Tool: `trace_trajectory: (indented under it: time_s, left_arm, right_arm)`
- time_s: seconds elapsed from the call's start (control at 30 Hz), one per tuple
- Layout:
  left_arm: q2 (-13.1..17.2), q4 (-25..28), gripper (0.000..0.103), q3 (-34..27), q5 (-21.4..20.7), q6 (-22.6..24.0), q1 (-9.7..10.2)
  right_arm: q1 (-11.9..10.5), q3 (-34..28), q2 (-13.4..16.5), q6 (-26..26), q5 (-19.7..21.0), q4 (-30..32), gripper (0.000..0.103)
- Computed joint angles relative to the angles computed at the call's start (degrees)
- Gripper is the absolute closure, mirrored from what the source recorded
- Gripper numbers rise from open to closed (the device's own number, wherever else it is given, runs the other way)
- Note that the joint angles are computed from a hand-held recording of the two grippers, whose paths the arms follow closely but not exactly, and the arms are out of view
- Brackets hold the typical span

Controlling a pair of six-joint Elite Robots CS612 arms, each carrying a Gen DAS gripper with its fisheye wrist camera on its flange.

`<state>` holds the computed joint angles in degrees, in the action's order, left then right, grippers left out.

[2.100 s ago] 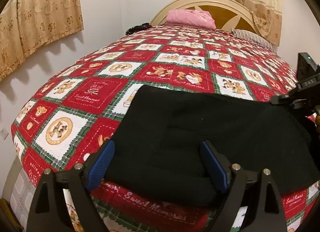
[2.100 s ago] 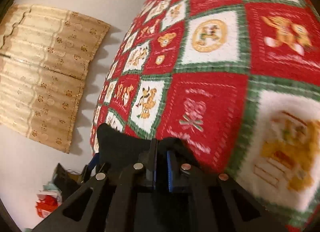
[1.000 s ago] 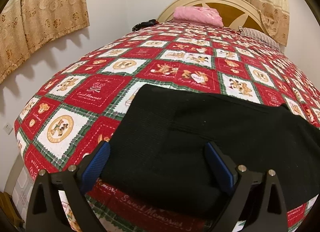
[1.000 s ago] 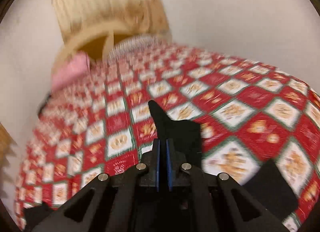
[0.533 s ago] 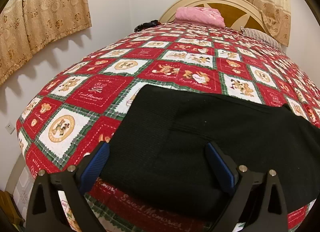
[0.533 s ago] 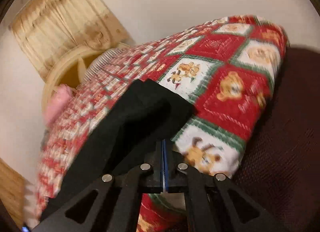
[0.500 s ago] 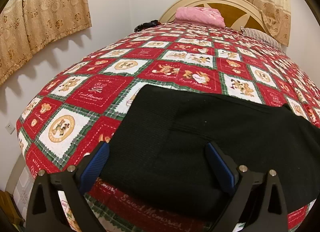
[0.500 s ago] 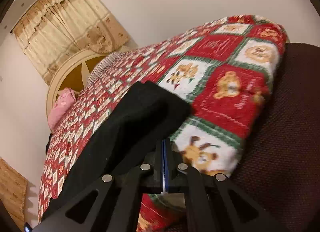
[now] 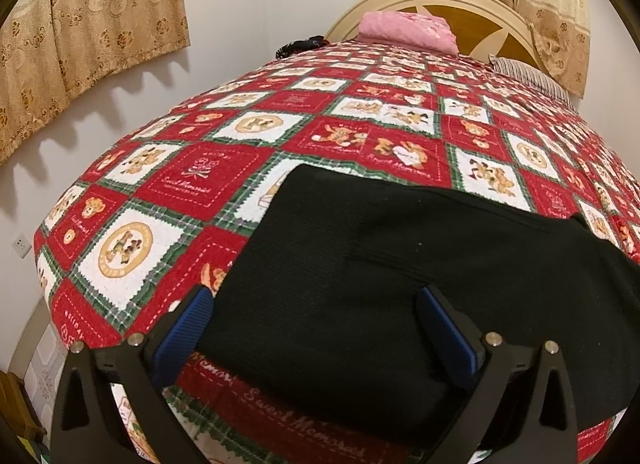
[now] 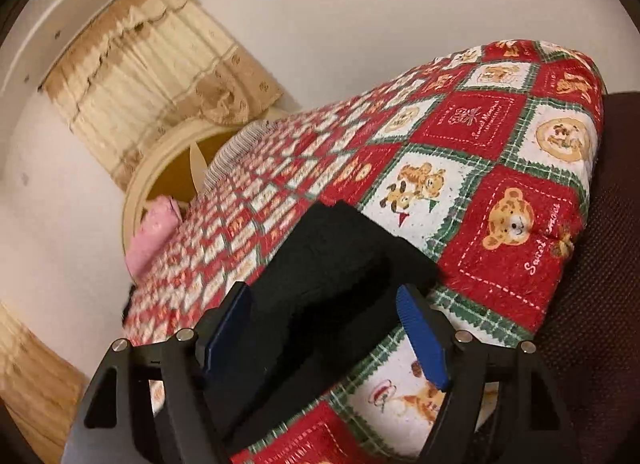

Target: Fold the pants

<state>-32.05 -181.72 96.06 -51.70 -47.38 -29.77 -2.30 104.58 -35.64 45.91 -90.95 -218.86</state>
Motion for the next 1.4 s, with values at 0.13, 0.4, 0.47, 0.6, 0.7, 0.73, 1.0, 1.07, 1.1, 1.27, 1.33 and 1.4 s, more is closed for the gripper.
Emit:
trace_trajectory:
  time_s: [0.13,0.4,0.47,0.6,0.7,0.73,1.0,1.07,1.1,1.27,1.33,1.4]
  left_arm:
    - [0.04,-0.15,0.000,0.00,0.14,-0.04,-0.04]
    - [0.05,-0.10,0.000,-0.03,0.10,-0.07,-0.04]
    - [0.05,-0.13,0.000,-0.02,0.13,-0.01,-0.03]
    - [0.05,-0.11,0.000,-0.03,0.12,-0.02,-0.04]
    - [0.05,-0.16,0.000,-0.04,0.09,0.02,-0.02]
    - [0.05,-0.16,0.000,-0.04,0.09,0.02,-0.02]
    - [-0.86,2.08,0.000,0.11,-0.05,0.41,0.01]
    - [-1.78,2.97,0.000,0.92,1.27,-0.66,-0.43]
    - [-1.95,1.85,0.000,1.27,1.66,-0.30,-0.61]
    - [-2.28,-4.63,0.000,1.50,4.08,4.73,-2.07]
    - [-1.75,-7.96,0.000,0.68,1.65,8.46,-2.38]
    - [-1.12,-8.32,0.000,-0.60,-0.10,10.61,-2.75]
  right_arm:
    - [0.15,-0.55,0.24,-0.66,0.25,0.12,0.041]
    - [-1.02,-4.08,0.74,-1.14,4.09,7.10,0.095]
    - [-0.79,-4.50,0.40,-3.55,3.57,8.57,0.100]
    - [0.48,-3.10,-0.65,-10.36,-1.32,5.65,0.100]
    - [0.53,-1.35,-0.71,-9.78,-2.82,4.99,0.100]
    - [0.54,-1.00,-0.65,-9.82,-3.51,6.00,0.100]
    - [-0.75,1.10,-0.51,-3.75,-1.83,3.60,0.095]
    - [0.31,2.90,-1.12,1.96,-7.64,-0.35,0.076]
    - [1.79,3.25,-1.65,1.21,-13.43,-1.21,0.076]
    - [8.46,-1.59,-1.39,-19.00,-26.92,-3.56,0.074]
    - [9.16,-4.05,-1.28,-26.26,-17.92,-1.51,0.073]
    - [9.47,-7.03,-0.73,-29.45,-5.93,4.53,0.073]
